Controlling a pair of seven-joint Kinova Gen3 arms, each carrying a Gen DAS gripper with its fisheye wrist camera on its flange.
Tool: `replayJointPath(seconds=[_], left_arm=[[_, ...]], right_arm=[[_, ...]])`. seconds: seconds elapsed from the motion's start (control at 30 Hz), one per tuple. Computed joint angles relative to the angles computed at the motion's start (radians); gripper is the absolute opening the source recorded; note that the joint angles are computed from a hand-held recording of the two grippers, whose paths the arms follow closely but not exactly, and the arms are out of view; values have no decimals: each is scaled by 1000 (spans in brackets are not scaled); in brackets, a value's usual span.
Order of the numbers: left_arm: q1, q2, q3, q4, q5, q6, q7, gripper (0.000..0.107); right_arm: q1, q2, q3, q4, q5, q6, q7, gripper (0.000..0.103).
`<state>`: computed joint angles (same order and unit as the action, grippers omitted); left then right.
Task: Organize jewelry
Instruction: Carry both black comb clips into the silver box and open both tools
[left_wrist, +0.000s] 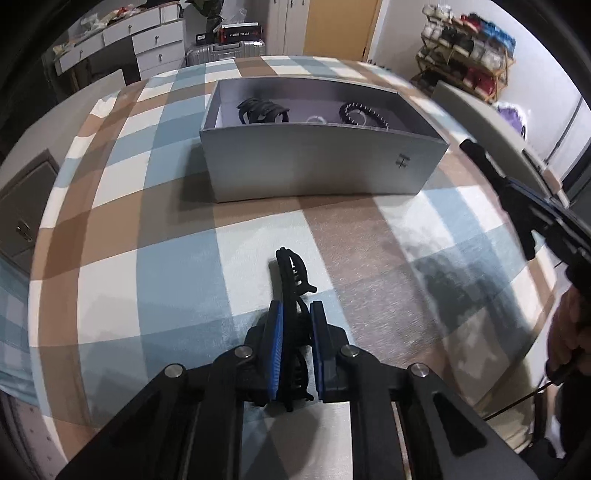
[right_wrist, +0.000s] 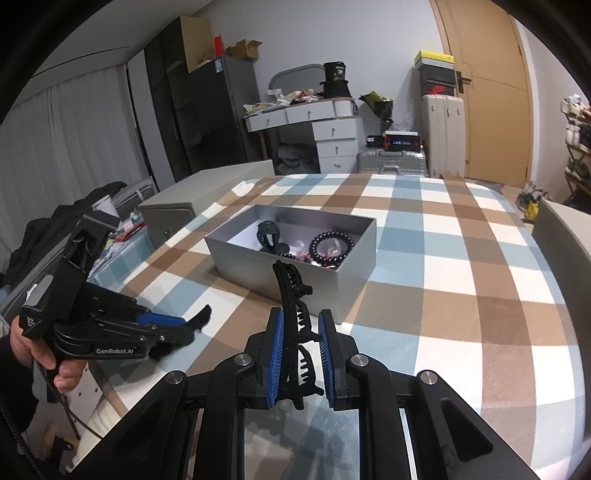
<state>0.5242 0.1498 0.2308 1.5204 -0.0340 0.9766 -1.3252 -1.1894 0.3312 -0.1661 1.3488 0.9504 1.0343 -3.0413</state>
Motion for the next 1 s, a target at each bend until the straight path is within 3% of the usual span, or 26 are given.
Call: replayJointPath(seconds=[0.5, 0.6, 1.0], left_arm=[[-13, -56, 3, -33, -52, -60, 16, 9], [-10, -45, 2, -61, -74, -78, 22, 9], [-21, 62, -17, -177, -3, -183, -22, 9]], right_arm=[[40, 2, 18, -28, 17, -78, 55, 18], [51, 9, 26, -38, 14, -105, 70, 18], [100, 52, 77, -110, -38, -197, 170, 18]])
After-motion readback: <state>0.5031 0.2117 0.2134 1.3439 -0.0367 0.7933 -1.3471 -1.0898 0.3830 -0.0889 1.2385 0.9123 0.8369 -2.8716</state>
